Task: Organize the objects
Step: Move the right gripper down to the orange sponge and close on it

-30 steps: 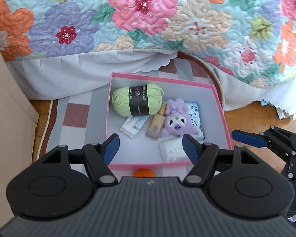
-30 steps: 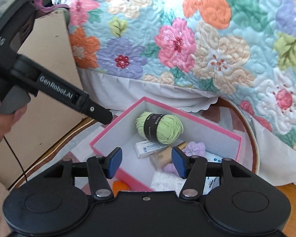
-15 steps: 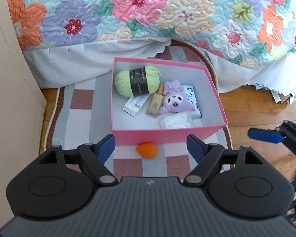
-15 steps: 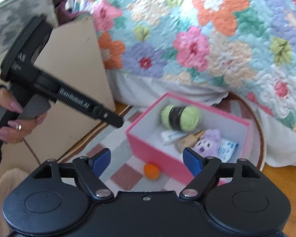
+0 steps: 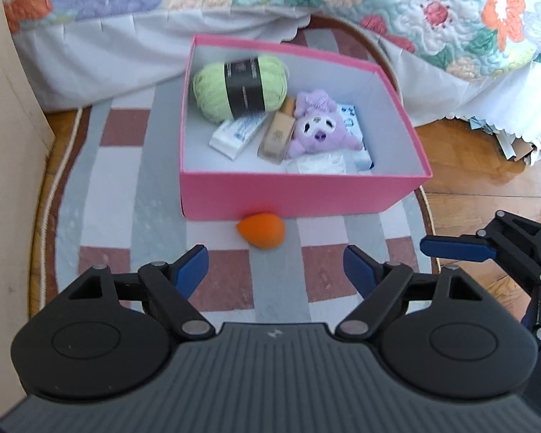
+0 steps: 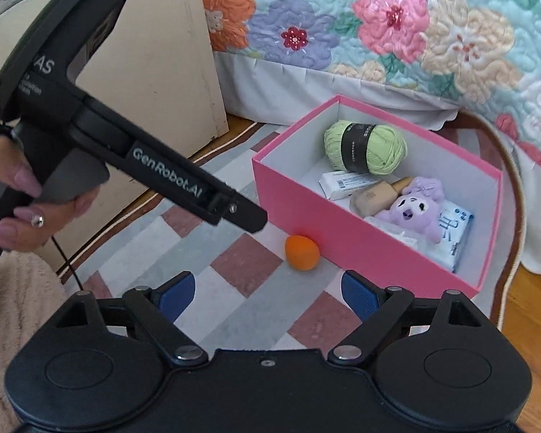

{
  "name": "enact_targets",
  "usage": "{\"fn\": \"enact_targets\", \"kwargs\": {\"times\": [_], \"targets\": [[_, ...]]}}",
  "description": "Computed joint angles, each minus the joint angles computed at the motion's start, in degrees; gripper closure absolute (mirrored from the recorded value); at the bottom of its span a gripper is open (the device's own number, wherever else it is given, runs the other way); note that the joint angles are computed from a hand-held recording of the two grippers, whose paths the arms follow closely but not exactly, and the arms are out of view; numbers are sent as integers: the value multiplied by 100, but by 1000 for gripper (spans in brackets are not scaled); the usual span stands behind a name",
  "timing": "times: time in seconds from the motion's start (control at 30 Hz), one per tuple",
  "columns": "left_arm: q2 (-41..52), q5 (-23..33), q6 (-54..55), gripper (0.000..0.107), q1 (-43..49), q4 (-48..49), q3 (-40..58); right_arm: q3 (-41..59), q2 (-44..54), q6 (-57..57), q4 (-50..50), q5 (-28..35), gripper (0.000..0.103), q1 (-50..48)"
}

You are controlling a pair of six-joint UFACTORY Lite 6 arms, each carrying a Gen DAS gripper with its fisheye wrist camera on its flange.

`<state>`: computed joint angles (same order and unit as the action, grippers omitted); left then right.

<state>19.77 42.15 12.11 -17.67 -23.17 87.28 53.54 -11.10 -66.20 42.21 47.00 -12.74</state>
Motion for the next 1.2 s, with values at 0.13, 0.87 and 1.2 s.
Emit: {"fn": "enact_targets", "kwargs": {"times": [0.13, 0.87, 1.2], "targets": [[237, -383, 24, 26, -12, -23, -245, -512, -24, -421, 446, -548, 12, 211], [1785, -1688, 2796, 27, 256, -2841, -393, -553, 2898, -6144, 6439, -2349, 13, 770], [1905, -1855, 4523, 57, 176, -4220, -570, -496, 3109, -6595, 7009, -2281, 62, 909]]}}
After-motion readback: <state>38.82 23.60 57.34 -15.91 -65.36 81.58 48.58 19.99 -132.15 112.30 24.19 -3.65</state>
